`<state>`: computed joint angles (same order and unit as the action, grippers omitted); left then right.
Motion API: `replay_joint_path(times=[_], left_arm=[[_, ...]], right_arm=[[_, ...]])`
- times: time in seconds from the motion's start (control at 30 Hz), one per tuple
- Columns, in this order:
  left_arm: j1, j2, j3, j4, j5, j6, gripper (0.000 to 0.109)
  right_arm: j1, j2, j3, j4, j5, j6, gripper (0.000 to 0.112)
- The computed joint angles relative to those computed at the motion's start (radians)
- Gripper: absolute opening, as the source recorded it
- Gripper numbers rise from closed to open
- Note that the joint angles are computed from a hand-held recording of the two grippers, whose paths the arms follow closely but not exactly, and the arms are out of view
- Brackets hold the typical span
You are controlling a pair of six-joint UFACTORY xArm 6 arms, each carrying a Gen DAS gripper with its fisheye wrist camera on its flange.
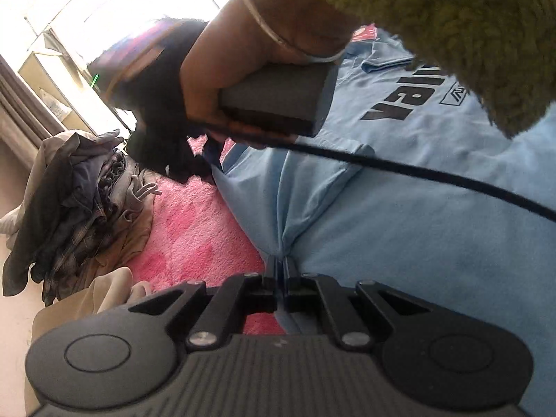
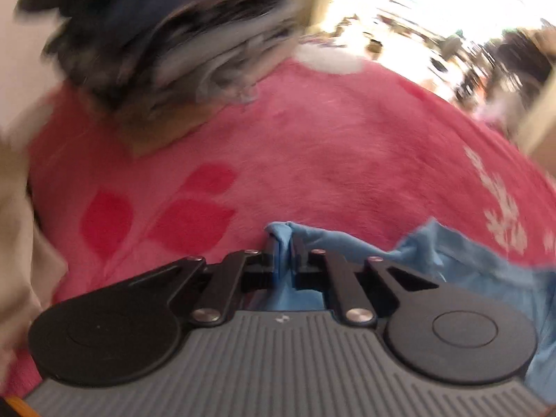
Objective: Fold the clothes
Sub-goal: 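Release both grippers and lift them away from the folded shirt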
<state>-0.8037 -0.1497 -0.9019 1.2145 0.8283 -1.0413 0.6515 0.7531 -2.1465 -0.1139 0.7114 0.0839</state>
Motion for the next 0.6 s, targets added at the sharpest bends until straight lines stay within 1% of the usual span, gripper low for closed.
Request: replay_joint_path(times=[0.03, 0.07, 0.1, 0.17, 0.2, 0.23, 0.27, 0.33, 0.37, 0.4, 0.43, 0.5, 0.57, 0.6], left_arm=[[-0.001, 0.001, -0.002, 0.001, 0.003, 0.003, 0.001], [-0.001, 0.002, -0.003, 0.001, 0.005, 0.007, 0.001], [-0.001, 0.003, -0.004, 0.001, 0.006, 0.010, 0.001], [0.002, 0.003, -0.004, 0.001, 0.005, 0.016, 0.001], [0.003, 0.003, -0.003, 0.002, 0.004, 0.019, 0.002], [0.003, 0.007, -0.005, 0.006, 0.005, 0.021, 0.002], [0.003, 0.010, -0.008, 0.010, 0.005, 0.022, 0.002], [-0.008, 0.018, -0.012, 0.017, 0.023, 0.020, 0.002], [-0.015, 0.016, -0.010, 0.016, 0.035, 0.018, 0.002], [-0.017, 0.018, -0.014, 0.012, 0.042, 0.022, 0.002], [-0.019, 0.021, -0.018, 0.008, 0.048, 0.025, 0.003], [-0.023, 0.027, -0.031, -0.010, 0.063, 0.040, 0.007], [-0.016, 0.028, -0.047, -0.052, 0.067, 0.065, 0.011], [-0.004, 0.027, -0.058, -0.078, 0.068, 0.078, 0.018]], right_arm=[[-0.015, -0.017, 0.033, 0.062, -0.037, 0.023, 0.004], [-0.028, -0.019, 0.041, 0.134, -0.050, 0.010, 0.004], [-0.035, -0.016, 0.046, 0.174, -0.066, 0.022, 0.004], [-0.049, 0.001, 0.046, 0.314, -0.107, -0.026, 0.004], [-0.052, 0.021, 0.027, 0.403, -0.107, -0.064, 0.005], [-0.058, 0.037, 0.013, 0.450, -0.094, -0.062, 0.006], [-0.063, 0.036, 0.027, 0.509, -0.115, -0.065, 0.006], [-0.084, 0.016, 0.064, 0.672, -0.132, -0.106, 0.011], [-0.094, -0.021, 0.119, 0.748, -0.165, -0.114, 0.014], [-0.105, -0.055, 0.166, 0.827, -0.193, -0.126, 0.021], [-0.115, -0.118, 0.248, 0.918, -0.239, -0.179, 0.026], [-0.138, -0.229, 0.374, 1.114, -0.306, -0.300, 0.030], [-0.182, -0.360, 0.500, 1.219, -0.310, -0.373, 0.033], [-0.209, -0.432, 0.565, 1.256, -0.307, -0.397, 0.034]])
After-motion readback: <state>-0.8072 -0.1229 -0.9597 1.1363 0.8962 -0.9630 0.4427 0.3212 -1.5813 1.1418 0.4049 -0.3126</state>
